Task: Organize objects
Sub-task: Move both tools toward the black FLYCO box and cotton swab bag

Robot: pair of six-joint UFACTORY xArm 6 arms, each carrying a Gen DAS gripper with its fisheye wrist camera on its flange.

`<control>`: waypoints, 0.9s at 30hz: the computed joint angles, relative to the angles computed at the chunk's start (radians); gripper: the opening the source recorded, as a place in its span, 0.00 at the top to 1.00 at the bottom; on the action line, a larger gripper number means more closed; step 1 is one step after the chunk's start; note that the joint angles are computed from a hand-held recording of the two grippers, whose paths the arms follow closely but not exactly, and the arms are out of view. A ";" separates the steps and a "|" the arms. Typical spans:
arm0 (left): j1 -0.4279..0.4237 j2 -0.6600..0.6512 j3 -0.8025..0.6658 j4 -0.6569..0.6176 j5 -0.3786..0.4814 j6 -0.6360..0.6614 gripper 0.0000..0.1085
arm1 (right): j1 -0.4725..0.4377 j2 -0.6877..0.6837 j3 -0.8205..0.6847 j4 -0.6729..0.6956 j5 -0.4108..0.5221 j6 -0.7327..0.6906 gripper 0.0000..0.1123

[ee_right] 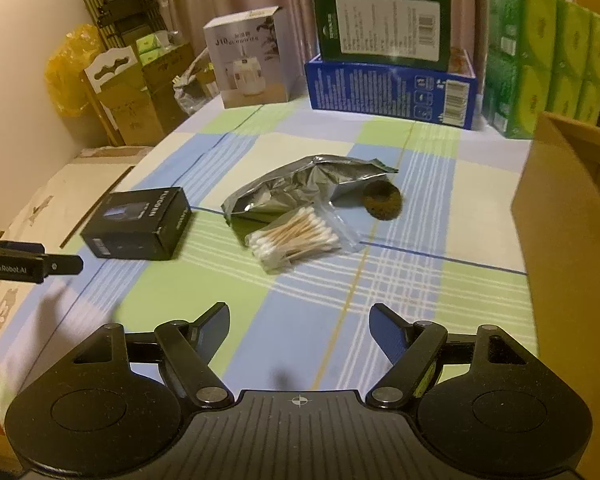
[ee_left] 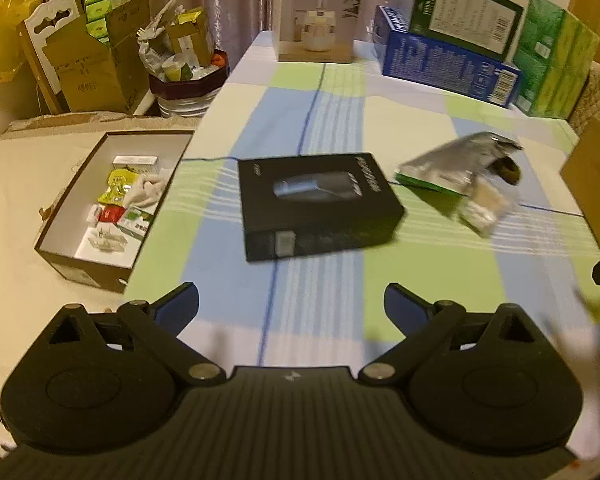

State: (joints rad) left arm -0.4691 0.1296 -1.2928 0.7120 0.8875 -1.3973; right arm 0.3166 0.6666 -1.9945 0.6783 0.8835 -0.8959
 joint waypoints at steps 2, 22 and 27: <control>0.027 0.009 0.007 0.010 -0.035 0.007 0.11 | 0.008 0.050 -0.061 -0.016 0.007 0.020 0.33; 0.085 0.167 -0.075 0.009 -0.300 0.099 0.18 | 0.014 0.218 -0.275 -0.064 0.042 0.106 0.33; 0.067 0.192 -0.097 -0.044 -0.377 0.188 0.19 | 0.011 0.231 -0.297 -0.070 0.050 0.123 0.33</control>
State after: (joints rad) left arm -0.4018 0.3220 -1.3894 0.6678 0.5103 -1.2091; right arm 0.3273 0.8973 -2.2917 0.6079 0.9340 -0.7727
